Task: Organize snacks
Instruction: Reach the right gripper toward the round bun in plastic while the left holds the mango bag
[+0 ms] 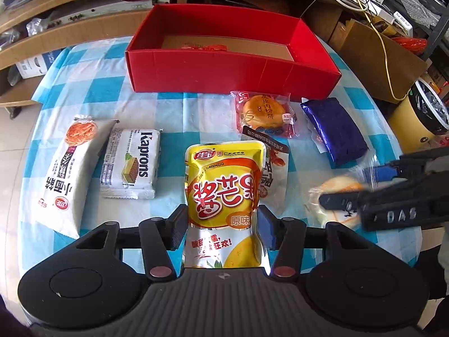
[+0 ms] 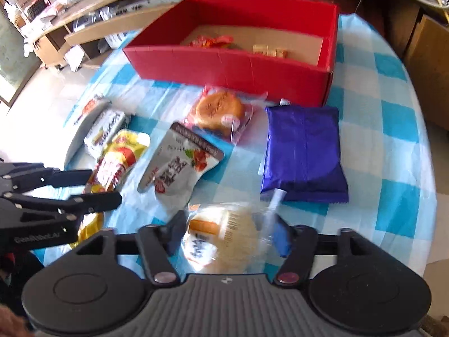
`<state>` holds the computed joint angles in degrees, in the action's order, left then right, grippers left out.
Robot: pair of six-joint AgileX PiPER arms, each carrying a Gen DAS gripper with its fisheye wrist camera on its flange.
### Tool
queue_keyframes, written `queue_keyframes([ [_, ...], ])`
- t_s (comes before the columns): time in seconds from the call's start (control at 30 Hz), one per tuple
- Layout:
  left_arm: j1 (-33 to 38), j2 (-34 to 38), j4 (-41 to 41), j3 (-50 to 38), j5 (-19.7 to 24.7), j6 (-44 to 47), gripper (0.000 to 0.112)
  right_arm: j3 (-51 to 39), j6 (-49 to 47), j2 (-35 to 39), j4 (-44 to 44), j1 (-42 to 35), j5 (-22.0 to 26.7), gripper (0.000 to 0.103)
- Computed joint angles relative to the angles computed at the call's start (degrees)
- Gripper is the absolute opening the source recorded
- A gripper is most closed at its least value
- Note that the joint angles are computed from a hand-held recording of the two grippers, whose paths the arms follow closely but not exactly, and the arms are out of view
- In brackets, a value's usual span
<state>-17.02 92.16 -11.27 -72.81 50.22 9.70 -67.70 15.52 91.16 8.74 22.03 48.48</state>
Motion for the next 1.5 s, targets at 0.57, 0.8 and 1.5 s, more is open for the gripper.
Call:
queue_keyframes([
  [0.57, 0.2, -0.2, -1.2, 0.1, 0.6, 1.6, 0.061, 2.9, 2.9, -0.7, -2.5, 4.2, -2.8, 0.074],
  [0.8, -0.1, 0.0, -1.0, 0.1, 0.7, 1.6, 0.061, 4.2, 1.1, -4.2, 0.5, 2.9, -3.3, 0.063],
  [1.5, -5.0, 4.2, 8.6, -0.5, -0.7, -7.8, 0.074, 1.7, 0.3, 2.8, -3.6, 4.6, -1.5, 0.103],
])
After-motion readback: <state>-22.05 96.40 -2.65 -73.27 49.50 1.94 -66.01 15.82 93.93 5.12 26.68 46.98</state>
